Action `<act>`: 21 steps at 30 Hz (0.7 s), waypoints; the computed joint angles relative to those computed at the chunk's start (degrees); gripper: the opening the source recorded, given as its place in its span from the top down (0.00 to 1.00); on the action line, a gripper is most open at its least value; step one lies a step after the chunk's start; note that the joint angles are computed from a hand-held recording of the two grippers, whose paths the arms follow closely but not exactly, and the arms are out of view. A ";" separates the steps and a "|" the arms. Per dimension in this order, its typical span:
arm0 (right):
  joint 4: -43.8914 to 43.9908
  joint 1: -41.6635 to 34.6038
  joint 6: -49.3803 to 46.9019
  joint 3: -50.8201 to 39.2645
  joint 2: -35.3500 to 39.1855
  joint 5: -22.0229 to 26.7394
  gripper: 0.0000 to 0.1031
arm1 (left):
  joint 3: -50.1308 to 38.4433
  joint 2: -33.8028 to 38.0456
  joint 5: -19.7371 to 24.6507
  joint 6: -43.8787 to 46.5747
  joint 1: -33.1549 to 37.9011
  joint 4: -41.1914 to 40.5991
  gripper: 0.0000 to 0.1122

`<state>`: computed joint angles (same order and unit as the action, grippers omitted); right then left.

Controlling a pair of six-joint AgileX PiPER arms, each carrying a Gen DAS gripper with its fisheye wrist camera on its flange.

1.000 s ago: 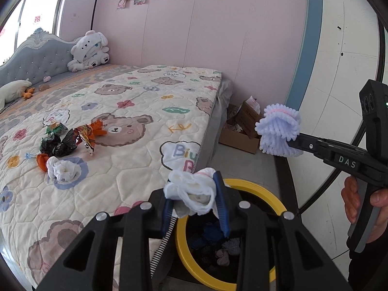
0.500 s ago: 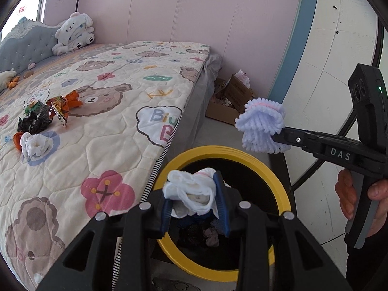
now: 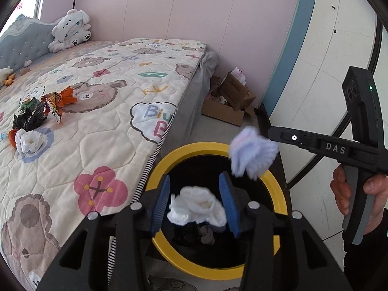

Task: Collect trash
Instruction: 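Open both tools over the bin to drop the tissue and scrubber, then move both open tools back over the bed toward the remaining trash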

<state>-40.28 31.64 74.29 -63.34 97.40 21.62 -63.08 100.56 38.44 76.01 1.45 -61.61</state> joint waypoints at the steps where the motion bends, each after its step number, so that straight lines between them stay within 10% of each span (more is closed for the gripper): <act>1: -0.50 0.02 0.62 -0.01 -0.06 0.44 0.71 | 0.00 -0.12 0.11 0.04 0.14 -0.09 0.58; 9: -7.06 -0.45 8.21 0.54 -1.18 0.87 0.55 | -0.64 -0.12 -0.97 0.41 2.00 -1.52 0.28; 21: -14.60 1.52 12.40 -11.50 7.12 2.48 0.22 | -5.61 1.75 -4.14 2.88 9.61 -6.52 0.16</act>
